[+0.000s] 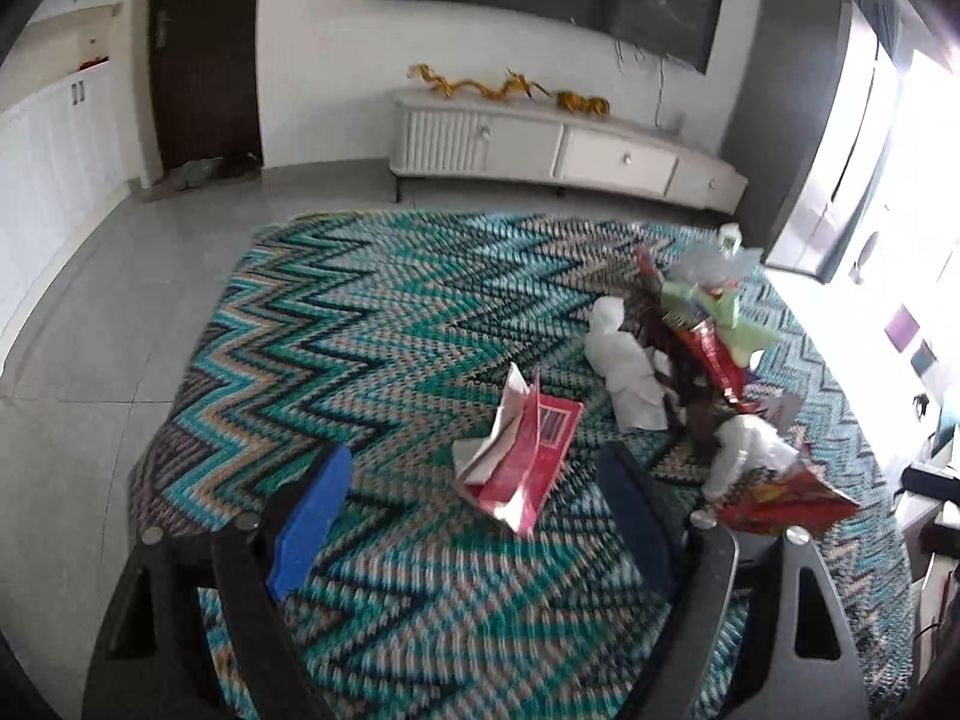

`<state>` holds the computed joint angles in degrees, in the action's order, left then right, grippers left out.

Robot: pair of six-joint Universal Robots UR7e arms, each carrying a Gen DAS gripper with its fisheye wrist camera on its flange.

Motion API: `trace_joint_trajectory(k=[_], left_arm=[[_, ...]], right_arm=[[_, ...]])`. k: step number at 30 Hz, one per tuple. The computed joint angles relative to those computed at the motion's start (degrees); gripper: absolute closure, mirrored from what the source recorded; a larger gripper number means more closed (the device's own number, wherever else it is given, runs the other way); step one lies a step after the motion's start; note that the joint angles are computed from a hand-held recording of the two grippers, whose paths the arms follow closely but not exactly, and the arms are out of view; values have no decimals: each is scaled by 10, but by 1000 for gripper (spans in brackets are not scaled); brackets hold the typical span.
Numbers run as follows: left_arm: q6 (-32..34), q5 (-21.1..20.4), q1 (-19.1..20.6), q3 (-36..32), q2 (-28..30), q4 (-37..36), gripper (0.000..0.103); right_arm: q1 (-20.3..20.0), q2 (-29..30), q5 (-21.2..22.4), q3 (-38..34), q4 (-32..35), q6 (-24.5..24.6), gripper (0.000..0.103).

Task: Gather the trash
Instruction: 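Grasp the pink carton with the left gripper while the right grasps the red snack bag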

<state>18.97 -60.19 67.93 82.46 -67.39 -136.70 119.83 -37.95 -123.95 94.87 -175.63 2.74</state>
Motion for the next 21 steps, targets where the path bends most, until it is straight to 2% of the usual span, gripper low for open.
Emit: trace_joint_trajectory(k=[6,12,13,15,16,18,21], left_arm=[[18,5,8,-42,43,25,20],[11,-3,19,-57,59,43,21],[10,-5,21,-56,59,44,22],[6,-14,23,-55,57,47,32],[5,-18,23,-53,55,46,35],[6,-26,22,-48,50,47,49],[2,-32,18,-39,42,54,69]], right_arm=[[-30,36,35,-40,40,-3,29],[-49,62,56,-72,62,-6,29],[-51,66,62,-76,62,-8,29],[-51,71,62,-80,57,-10,31],[-52,72,65,-81,52,-10,35],[-53,73,65,-81,52,-7,65],[-54,66,68,-69,45,-3,81]])
